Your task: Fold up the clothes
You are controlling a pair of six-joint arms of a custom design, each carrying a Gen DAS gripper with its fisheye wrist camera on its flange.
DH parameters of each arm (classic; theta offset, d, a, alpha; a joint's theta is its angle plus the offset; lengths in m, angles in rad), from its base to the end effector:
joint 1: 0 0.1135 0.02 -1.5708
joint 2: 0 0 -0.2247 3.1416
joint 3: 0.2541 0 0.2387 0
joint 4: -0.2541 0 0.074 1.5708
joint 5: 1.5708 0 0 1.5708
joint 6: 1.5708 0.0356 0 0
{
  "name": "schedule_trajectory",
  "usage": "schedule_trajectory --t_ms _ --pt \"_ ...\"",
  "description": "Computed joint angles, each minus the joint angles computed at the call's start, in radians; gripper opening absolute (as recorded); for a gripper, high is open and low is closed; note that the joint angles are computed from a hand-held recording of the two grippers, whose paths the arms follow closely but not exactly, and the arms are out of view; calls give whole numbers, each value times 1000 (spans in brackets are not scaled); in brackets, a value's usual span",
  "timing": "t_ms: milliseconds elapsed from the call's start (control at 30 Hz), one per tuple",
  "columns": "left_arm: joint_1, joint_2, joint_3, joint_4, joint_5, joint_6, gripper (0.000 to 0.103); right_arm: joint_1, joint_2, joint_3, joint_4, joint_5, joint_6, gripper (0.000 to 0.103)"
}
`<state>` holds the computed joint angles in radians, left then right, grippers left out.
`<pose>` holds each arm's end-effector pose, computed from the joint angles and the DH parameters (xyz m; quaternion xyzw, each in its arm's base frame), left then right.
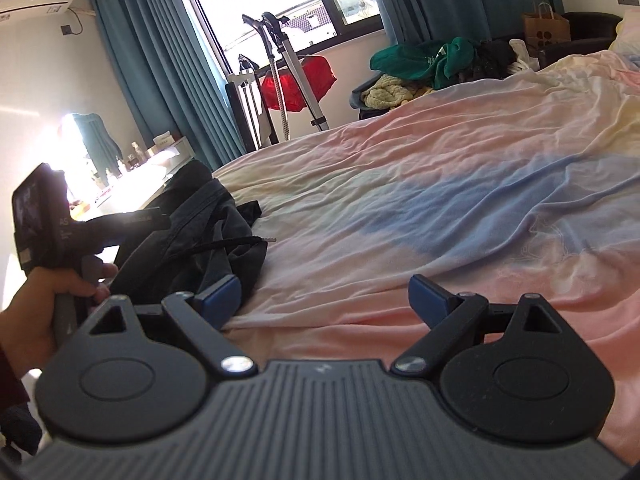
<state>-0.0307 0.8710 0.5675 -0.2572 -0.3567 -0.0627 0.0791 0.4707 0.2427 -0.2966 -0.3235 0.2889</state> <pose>0.2049 0.0061 0.2165 -0.0996 0.8598 0.1329 0.4829 0.1502 0.0233 0.1677 0.0095 0.8587 0.2274 0.4592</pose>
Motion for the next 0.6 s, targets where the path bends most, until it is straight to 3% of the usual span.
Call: schedule_trajectory --t_ms 33,67,100,133,200,267,367,433,533,600 --pt "7 93 21 64 0 3 88 -9 74 0 56 -10 7 92" --pt "15 192 57 103 9 10 81 -20 151 1 115 -23 16 92" --pt "20 291 103 120 13 15 67 -26 223 6 169 -31 24 92" --pt "18 361 140 122 9 13 58 -25 291 12 222 -31 31 92" --pt "-4 429 174 120 -11 -15 26 -19 399 25 304 -18 35 92" --pt "-74 404 137 151 -101 -18 14 -15 501 45 368 -8 37 92" --pt "-188 285 43 193 -227 32 9 -20 594 74 406 -16 48 92" --pt "-248 140 -20 161 -269 52 8 -22 600 75 410 -20 50 92" --pt "-356 -166 -58 -57 -320 -10 8 -24 564 63 404 -20 45 92" --pt "-479 -369 -29 -285 -385 -105 6 -30 514 52 379 -21 41 92"
